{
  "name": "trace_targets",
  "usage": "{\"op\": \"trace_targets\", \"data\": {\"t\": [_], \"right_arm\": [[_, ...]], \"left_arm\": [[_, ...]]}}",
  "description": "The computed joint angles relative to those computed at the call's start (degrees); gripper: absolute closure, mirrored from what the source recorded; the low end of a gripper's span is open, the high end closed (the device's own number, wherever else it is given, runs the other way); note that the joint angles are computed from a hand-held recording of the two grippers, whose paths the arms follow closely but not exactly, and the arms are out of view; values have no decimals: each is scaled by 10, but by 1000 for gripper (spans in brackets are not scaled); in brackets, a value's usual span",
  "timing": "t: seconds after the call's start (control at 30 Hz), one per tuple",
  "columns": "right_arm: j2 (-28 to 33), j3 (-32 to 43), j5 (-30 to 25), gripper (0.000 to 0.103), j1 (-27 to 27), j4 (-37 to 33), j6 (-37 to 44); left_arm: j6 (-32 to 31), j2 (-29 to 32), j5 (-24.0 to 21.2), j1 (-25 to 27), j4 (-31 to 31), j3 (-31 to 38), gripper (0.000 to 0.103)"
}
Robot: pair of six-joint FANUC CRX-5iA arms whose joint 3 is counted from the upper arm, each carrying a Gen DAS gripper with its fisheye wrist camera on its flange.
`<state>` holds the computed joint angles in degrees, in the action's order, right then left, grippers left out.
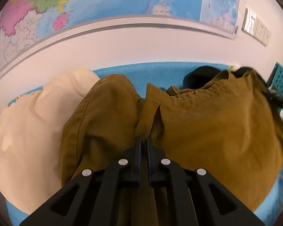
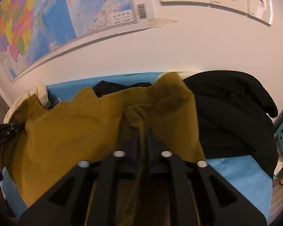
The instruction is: Fold large clothes
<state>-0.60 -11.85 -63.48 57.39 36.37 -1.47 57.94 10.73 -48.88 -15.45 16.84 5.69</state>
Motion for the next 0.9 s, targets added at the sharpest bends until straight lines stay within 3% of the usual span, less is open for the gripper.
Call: {"op": "trace_targets", "data": {"t": [0.07,0.17,0.2,0.33,0.47,0.6,0.7,0.73,0.77,0.83,0.87,0.9], "right_arm": [[-21,-16,5,74,15,21,-9],[-63,-51,-10,56,49,67,-46],[-87,-73,-13,54,65,84,-72],[-155,-143,-14,44,126,115,-166],[-190,-181,-63,36,211,89,-223],[-205,-219,-36,34,242,85,-277],[-216,-246,10,29,232,91,-306],[-227,-265,39,29,225,104,-329],[-242,-293,74,33,216,129,-370],[-248,-311,95,47,212,149,-399],[-246,-308,86,64,214,151,-398],[-247,-308,83,81,217,163,-396]], "left_arm": [[-18,-7,4,8,22,-17,94],[-80,-26,8,25,96,-54,74],[-100,-36,15,29,114,-70,70],[-145,-70,49,31,155,-122,68],[-259,-130,64,65,273,-213,63],[-350,-199,57,115,356,-297,49],[-357,-230,60,139,350,-328,31],[-359,-239,56,149,343,-339,30],[-358,-240,47,156,335,-343,29],[-332,-236,44,161,303,-347,29],[-319,-229,34,163,292,-346,30],[-309,-219,21,165,289,-345,40]]}}
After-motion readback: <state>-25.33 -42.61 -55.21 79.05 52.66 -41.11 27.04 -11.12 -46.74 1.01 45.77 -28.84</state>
